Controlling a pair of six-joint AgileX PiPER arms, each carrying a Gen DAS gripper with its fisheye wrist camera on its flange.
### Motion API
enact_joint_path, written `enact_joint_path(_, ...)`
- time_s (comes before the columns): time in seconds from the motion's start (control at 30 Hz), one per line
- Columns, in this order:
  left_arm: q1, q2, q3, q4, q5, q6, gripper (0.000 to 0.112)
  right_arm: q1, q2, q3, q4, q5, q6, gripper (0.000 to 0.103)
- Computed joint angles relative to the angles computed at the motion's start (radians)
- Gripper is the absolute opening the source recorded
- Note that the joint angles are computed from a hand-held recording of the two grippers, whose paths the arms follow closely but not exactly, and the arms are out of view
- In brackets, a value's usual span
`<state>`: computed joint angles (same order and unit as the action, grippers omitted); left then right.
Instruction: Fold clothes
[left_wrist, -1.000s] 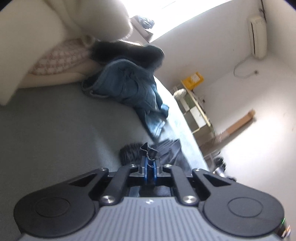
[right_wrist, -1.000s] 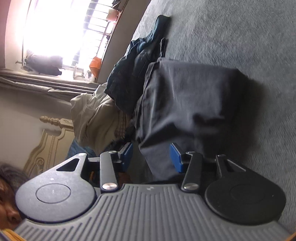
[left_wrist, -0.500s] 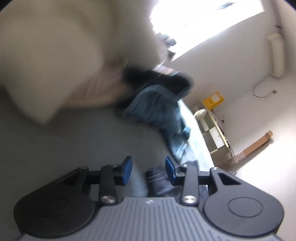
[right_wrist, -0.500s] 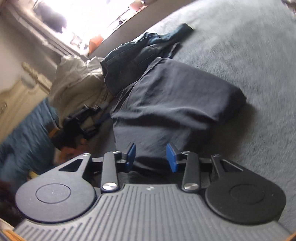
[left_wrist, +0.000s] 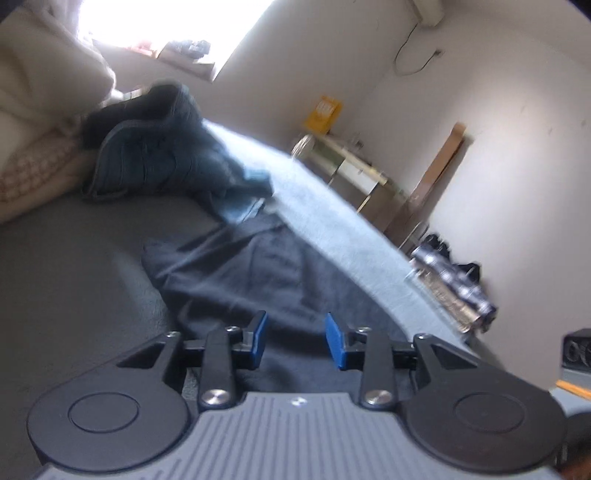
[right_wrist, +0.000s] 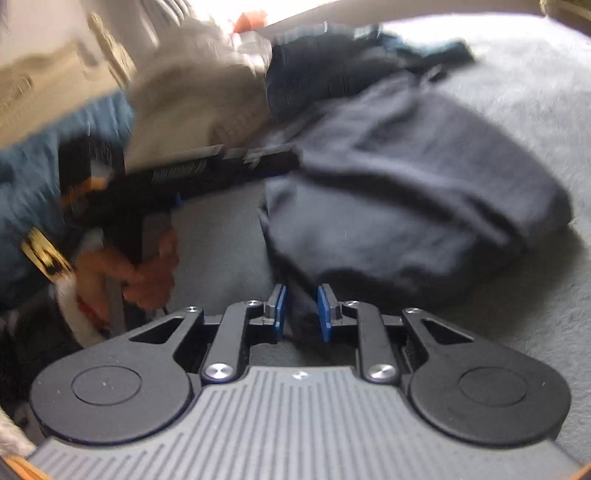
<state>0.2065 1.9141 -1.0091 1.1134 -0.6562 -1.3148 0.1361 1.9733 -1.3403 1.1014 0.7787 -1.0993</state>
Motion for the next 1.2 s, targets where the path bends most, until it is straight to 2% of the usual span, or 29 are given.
enact_joint_path(0.07, 0.016, -0.064, 0.052, 0.087, -0.043, -0.005, 0.048, -0.072, -0.008, 0.004, 0.057, 0.016, 0.014, 0.02)
enact_joint_path(0.13, 0.009, -0.101, 0.073, 0.214, -0.086, -0.044, 0.051, -0.144, 0.011, -0.022, 0.068, -0.002, 0.11, 0.021)
enact_joint_path(0.2, -0.025, -0.124, 0.092, 0.317, -0.104, -0.058, 0.053, -0.222, 0.058, -0.065, 0.092, -0.02, 0.237, 0.03)
enact_joint_path(0.3, -0.125, -0.129, 0.126, 0.306, -0.021, 0.01, 0.052, -0.297, 0.178, -0.185, 0.087, 0.02, 0.456, 0.042)
enact_joint_path(0.37, -0.189, -0.124, 0.149, 0.24, 0.061, 0.074, 0.048, -0.325, 0.262, -0.283, 0.069, 0.061, 0.584, 0.042)
enact_joint_path(0.43, -0.246, -0.121, 0.16, 0.164, 0.155, 0.124, 0.036, -0.324, 0.316, -0.351, 0.05, 0.074, 0.64, 0.042)
enact_joint_path(0.5, -0.277, -0.114, 0.159, 0.123, 0.217, 0.138, 0.024, -0.32, 0.37, -0.425, 0.028, 0.095, 0.692, 0.042)
enact_joint_path(0.57, -0.276, -0.113, 0.157, 0.135, 0.246, 0.117, 0.012, -0.312, 0.394, -0.459, 0.029, 0.091, 0.705, 0.038)
enact_joint_path(0.63, -0.275, -0.113, 0.159, 0.145, 0.265, 0.1, 0.007, -0.304, 0.406, -0.476, 0.035, 0.082, 0.697, 0.018)
enact_joint_path(0.67, -0.278, -0.12, 0.178, 0.1, 0.266, 0.141, 0.005, -0.3, 0.409, -0.48, 0.037, 0.076, 0.691, 0.007)
enact_joint_path(0.7, -0.276, -0.117, 0.18, 0.076, 0.264, 0.162, 0.004, -0.296, 0.401, -0.466, 0.048, 0.057, 0.668, 0.005)
enact_joint_path(0.8, -0.276, -0.13, 0.195, 0.043, 0.262, 0.19, 0.003, -0.283, 0.387, -0.451, 0.076, 0.02, 0.605, 0.003)
enact_joint_path(0.97, -0.226, -0.152, 0.192, 0.189, 0.188, 0.09, 0.002, -0.285, 0.38, -0.433, 0.115, 0.002, 0.567, 0.003)
enact_joint_path(1.1, -0.228, -0.159, 0.2, 0.205, 0.189, 0.128, 0.002, -0.29, 0.397, -0.419, 0.15, -0.017, 0.559, 0.003)
enact_joint_path(1.2, -0.223, -0.157, 0.216, 0.193, 0.192, 0.16, 0.002, -0.296, 0.402, -0.408, 0.169, -0.074, 0.547, 0.001)
